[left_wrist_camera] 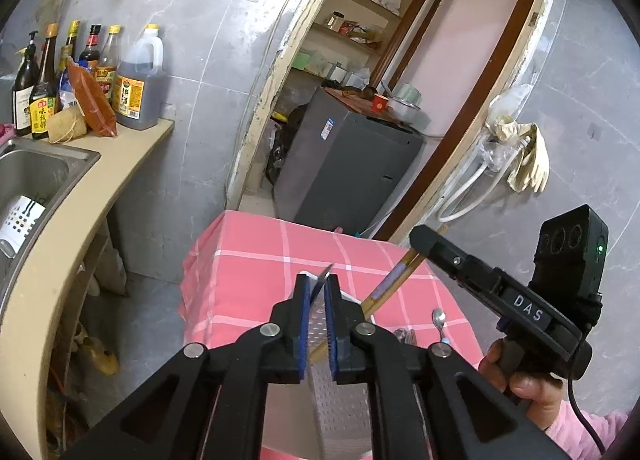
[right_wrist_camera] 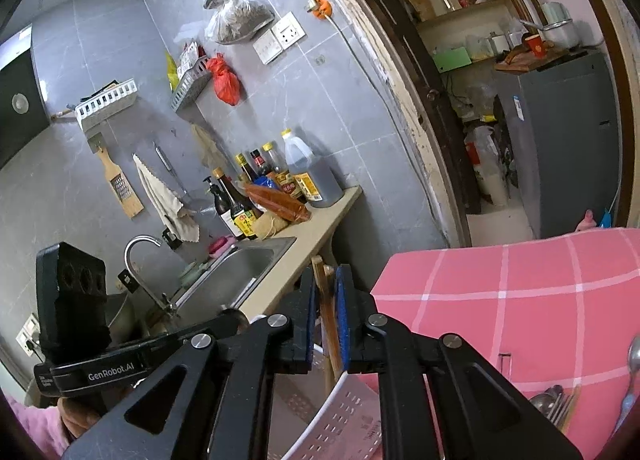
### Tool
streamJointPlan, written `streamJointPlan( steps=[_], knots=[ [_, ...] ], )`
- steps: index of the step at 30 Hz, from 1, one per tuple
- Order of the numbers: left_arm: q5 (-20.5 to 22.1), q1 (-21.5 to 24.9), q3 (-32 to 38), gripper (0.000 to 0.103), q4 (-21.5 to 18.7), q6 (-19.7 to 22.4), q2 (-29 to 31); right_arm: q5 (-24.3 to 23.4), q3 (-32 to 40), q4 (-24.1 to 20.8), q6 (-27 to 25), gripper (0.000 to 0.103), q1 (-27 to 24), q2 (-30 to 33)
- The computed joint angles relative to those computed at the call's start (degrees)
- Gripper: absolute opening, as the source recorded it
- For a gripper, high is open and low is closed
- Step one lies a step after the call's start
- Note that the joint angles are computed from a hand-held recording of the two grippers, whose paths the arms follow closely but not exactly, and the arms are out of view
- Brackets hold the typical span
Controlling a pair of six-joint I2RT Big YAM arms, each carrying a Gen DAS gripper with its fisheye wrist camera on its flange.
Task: Organize utensils
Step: 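Lift and carry the chopsticks and knife over the white utensil holder with both tools, then open both tools to drop the chopsticks and knife into the holder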
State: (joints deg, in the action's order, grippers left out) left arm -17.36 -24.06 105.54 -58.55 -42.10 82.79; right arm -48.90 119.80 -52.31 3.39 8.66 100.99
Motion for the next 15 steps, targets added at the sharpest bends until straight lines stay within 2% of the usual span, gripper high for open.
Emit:
streamJointPlan(
  steps=[3, 8, 11, 13, 15],
  knots=[
    [-1.13, -0.52, -0.44, 0.011, 1.80, 0.18, -0.62, 0.08, 0.73, 0.43, 0.20, 0.022, -0.64, -0.28],
    [-4.13, -1.64, 1.43, 0.028, 2.04, 0.33, -0.28, 1.43, 1.46, 1.71, 1.05, 0.033, -2.17, -1.29],
    [-7.05, -2.75, 3.19, 0.042, 1.79, 0.92, 0.16, 2.34, 2.03, 2.59, 1.29, 0.048, -3.33, -1.90],
    [-10.54, -3.94, 4.19, 0.056, 1.93, 1.17, 0.39, 3.09, 1.46, 4.37, 1.89, 0.062, -4.55, -2.95],
    [-14.28, -5.29, 5.64, 0.066, 1.83, 1.84, 0.96, 3.80, 1.43, 5.33, 1.96, 0.070, -5.75, -3.69]
  ],
)
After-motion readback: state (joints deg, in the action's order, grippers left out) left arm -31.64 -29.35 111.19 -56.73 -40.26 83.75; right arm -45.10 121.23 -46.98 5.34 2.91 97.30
